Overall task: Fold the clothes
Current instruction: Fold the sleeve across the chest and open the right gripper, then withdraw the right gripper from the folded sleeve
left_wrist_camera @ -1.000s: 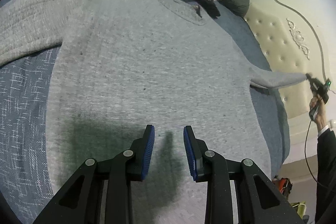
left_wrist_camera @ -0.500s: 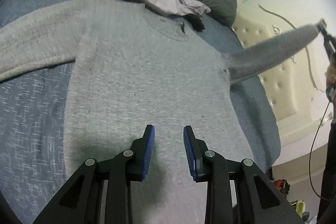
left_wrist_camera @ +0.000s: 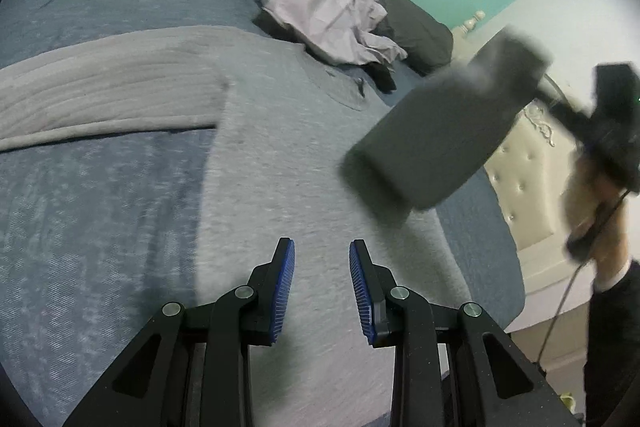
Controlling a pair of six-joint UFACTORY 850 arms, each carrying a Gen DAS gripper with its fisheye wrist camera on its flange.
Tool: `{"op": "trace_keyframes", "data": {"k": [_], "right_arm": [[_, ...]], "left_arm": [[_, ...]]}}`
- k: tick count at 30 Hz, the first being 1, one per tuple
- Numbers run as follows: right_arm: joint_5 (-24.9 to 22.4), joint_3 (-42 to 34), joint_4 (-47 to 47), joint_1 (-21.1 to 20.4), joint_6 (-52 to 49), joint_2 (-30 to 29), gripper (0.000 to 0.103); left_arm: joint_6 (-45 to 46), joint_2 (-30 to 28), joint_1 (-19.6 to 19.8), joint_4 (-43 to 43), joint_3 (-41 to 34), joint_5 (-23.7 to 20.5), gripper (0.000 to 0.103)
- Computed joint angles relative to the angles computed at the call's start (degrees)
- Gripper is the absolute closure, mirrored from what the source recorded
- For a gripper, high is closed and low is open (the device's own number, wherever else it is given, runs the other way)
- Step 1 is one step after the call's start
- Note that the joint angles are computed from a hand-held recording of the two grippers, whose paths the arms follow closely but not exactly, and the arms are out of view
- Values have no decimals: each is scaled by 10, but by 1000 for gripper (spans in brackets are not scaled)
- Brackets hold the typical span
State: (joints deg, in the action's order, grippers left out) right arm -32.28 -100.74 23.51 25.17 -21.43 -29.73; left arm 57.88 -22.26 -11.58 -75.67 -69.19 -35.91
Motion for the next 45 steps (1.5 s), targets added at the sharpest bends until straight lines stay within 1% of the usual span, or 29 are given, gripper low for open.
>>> {"op": "trace_keyframes", "data": {"k": [5,11,16,17,18,23,28,34,38,42,45], "right_arm": [[9,31,35,18,-3,-25,100],[9,42,79,29,-27,-41,100],[-20,40,162,23,-81,-52,98],[-24,39,170,23,-86,-53,97],[-28,38,176,23,-88,-54,93],[-35,53,219,13,-114,-44,85],[-21,72,195,-1,-94,-27,84],[1,111,179,-34,-46,-4,84],[8,135,171,-51,-36,11,84],[14,154,154,-64,-22,21,84],[17,167,146,-75,-15,28,84]], "left_arm": [[8,8,16,1,18,-3,72],[16,10,25,-4,26,-9,72],[13,3,19,-3,19,-12,72],[13,1,17,-3,18,-13,72],[13,-2,15,-2,16,-14,72],[12,-10,7,-1,11,-16,72],[3,-16,2,6,6,-13,72],[0,-23,-4,4,0,-13,72],[-5,-26,-8,8,-1,-7,72],[-23,-35,-14,35,-6,1,72],[-48,-51,-20,74,-19,14,72]]}}
